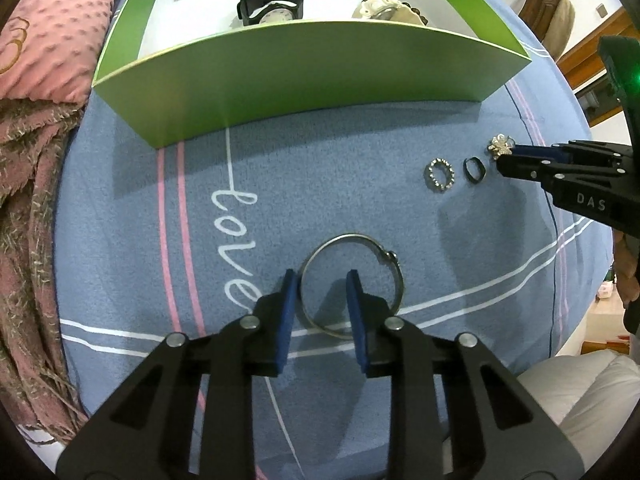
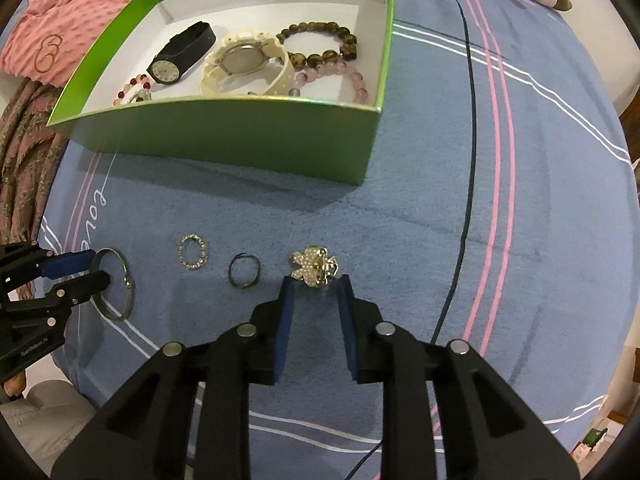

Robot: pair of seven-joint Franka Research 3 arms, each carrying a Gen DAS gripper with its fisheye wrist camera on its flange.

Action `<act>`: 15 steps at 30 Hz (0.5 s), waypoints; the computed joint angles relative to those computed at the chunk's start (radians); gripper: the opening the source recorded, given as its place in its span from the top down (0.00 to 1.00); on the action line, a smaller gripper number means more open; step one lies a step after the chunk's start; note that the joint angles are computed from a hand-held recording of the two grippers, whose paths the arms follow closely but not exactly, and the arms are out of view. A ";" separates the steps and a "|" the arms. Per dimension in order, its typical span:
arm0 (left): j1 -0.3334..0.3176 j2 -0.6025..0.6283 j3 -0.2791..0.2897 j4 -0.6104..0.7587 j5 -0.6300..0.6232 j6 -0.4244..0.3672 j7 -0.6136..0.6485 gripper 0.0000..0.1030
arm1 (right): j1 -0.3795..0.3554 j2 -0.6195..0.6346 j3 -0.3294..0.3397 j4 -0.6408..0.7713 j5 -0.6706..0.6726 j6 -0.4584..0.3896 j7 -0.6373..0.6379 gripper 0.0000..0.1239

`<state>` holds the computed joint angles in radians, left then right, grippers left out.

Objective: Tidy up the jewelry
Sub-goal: 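Move the right tool to the gold flower brooch while the left tool reaches the silver bangle, then grasp the gold flower brooch with the right tool while the left tool grasps the silver bangle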

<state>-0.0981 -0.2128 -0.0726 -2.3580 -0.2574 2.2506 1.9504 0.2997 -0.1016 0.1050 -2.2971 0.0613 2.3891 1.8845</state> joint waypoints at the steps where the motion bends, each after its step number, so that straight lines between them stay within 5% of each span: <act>1: -0.001 0.002 -0.003 0.002 0.003 0.002 -0.005 0.75 | 0.000 -0.003 -0.001 -0.002 0.002 0.001 -0.004 0.80; 12: -0.005 -0.001 -0.006 -0.006 0.013 0.010 -0.006 0.76 | 0.010 0.040 0.003 0.061 -0.047 -0.012 0.031 0.74; 15: -0.008 0.000 -0.005 -0.006 0.007 0.009 -0.008 0.90 | 0.013 0.049 0.003 0.072 -0.060 -0.019 0.039 0.74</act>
<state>-0.1057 -0.2124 -0.0777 -2.3636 -0.2500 2.2593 1.9425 0.3131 -0.0524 0.1076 -2.2252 0.0017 2.3696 1.9235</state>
